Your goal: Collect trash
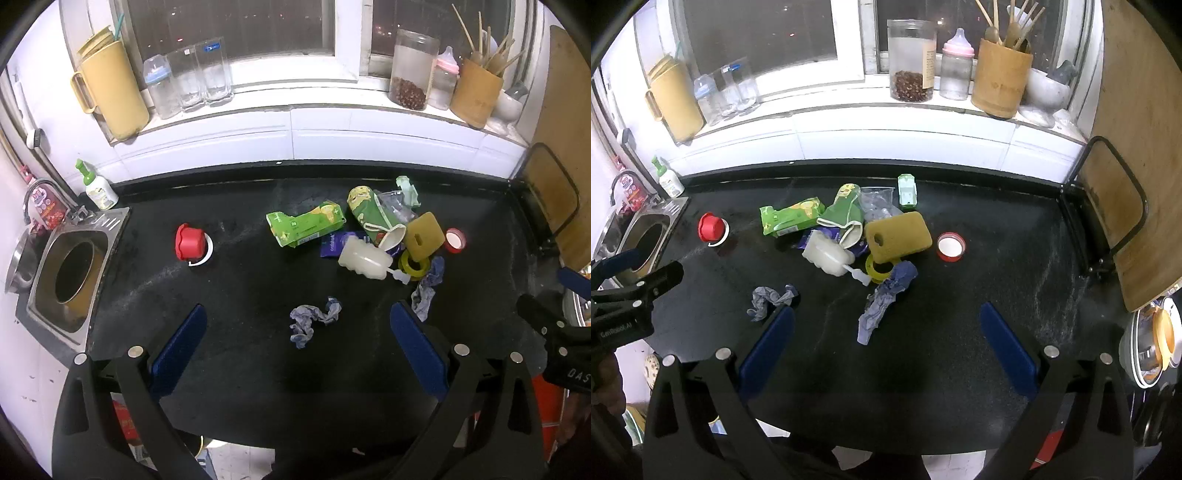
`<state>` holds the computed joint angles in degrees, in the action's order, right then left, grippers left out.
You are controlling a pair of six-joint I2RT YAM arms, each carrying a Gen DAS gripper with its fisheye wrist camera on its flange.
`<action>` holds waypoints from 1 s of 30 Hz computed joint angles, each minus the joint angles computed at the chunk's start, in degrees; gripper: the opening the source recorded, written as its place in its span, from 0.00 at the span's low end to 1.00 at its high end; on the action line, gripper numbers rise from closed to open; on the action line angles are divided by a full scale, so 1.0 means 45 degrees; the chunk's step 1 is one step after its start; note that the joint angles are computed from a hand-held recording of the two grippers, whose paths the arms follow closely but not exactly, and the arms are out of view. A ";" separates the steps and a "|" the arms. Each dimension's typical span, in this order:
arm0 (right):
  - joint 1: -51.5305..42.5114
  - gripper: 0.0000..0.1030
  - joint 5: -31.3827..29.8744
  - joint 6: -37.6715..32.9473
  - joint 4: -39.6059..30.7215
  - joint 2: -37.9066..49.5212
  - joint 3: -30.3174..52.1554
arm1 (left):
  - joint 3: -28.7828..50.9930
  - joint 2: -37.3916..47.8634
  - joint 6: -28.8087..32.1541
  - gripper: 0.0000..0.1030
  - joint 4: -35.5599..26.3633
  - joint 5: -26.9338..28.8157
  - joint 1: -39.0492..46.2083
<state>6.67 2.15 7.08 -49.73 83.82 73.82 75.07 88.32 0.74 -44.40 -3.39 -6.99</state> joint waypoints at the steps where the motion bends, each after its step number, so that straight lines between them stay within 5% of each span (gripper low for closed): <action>1: -0.0018 0.94 -0.0006 -0.0018 0.0005 0.0044 0.0017 | 0.0124 0.0094 0.0023 0.94 -0.0100 0.0090 0.0052; 30: 0.0027 0.94 -0.0062 0.0034 -0.0268 0.0544 0.0613 | 0.0083 0.0373 0.0014 0.94 -0.0062 0.0149 -0.0009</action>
<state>6.79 1.87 7.23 -50.94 86.27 76.58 75.45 89.99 0.80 -44.68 -2.72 -7.03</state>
